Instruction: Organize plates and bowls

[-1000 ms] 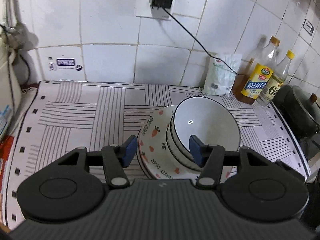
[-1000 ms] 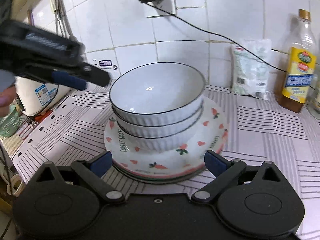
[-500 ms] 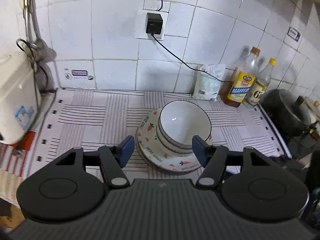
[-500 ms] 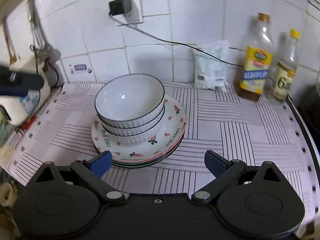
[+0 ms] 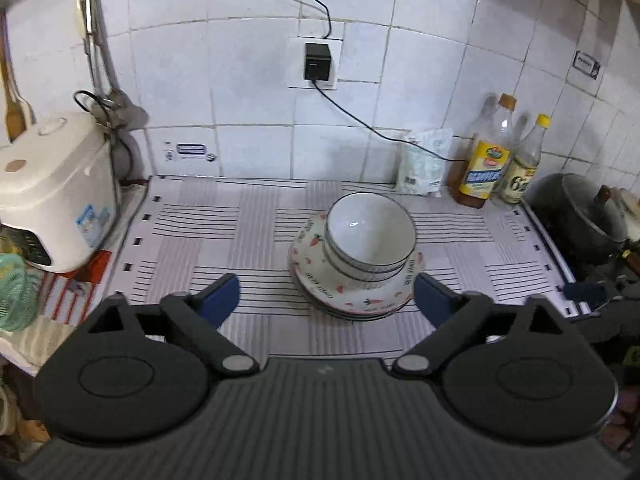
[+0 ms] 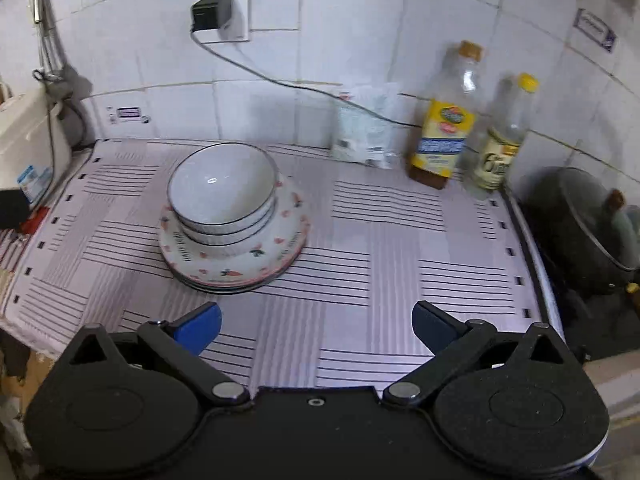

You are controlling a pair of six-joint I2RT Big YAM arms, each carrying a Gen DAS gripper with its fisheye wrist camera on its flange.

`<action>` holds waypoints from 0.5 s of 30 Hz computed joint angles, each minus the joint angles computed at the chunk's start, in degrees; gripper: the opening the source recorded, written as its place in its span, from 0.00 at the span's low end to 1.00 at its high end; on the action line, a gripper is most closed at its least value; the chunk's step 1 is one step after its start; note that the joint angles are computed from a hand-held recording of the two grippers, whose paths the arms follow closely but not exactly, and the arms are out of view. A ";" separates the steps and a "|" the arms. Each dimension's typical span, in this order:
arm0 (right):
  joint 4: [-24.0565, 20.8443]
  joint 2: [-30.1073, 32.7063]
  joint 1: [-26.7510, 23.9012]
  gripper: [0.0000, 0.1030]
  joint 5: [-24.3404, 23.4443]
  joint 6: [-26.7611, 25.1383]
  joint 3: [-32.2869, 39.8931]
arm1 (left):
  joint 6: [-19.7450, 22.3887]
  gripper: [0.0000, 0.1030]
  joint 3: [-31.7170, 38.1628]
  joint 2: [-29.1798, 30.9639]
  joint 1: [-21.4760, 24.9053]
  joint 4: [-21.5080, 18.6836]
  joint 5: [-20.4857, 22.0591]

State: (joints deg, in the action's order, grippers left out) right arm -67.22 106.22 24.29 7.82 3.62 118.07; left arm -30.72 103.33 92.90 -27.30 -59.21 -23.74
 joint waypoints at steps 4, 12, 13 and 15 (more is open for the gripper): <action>0.02 -1.49 0.01 1.00 0.74 0.63 -0.83 | -1.21 0.99 1.87 0.68 -1.08 -3.85 -2.09; 1.17 -5.24 -0.41 1.00 -0.41 1.32 -3.53 | -4.61 0.99 4.64 1.59 -2.89 -10.55 -6.18; 0.96 -5.48 -0.37 1.00 -0.36 1.37 -3.63 | -4.54 0.99 4.09 1.17 -3.13 -10.08 -6.59; 1.08 -6.18 -0.10 1.00 0.53 0.55 -4.17 | -4.71 0.99 3.71 0.77 -3.30 -10.11 -6.95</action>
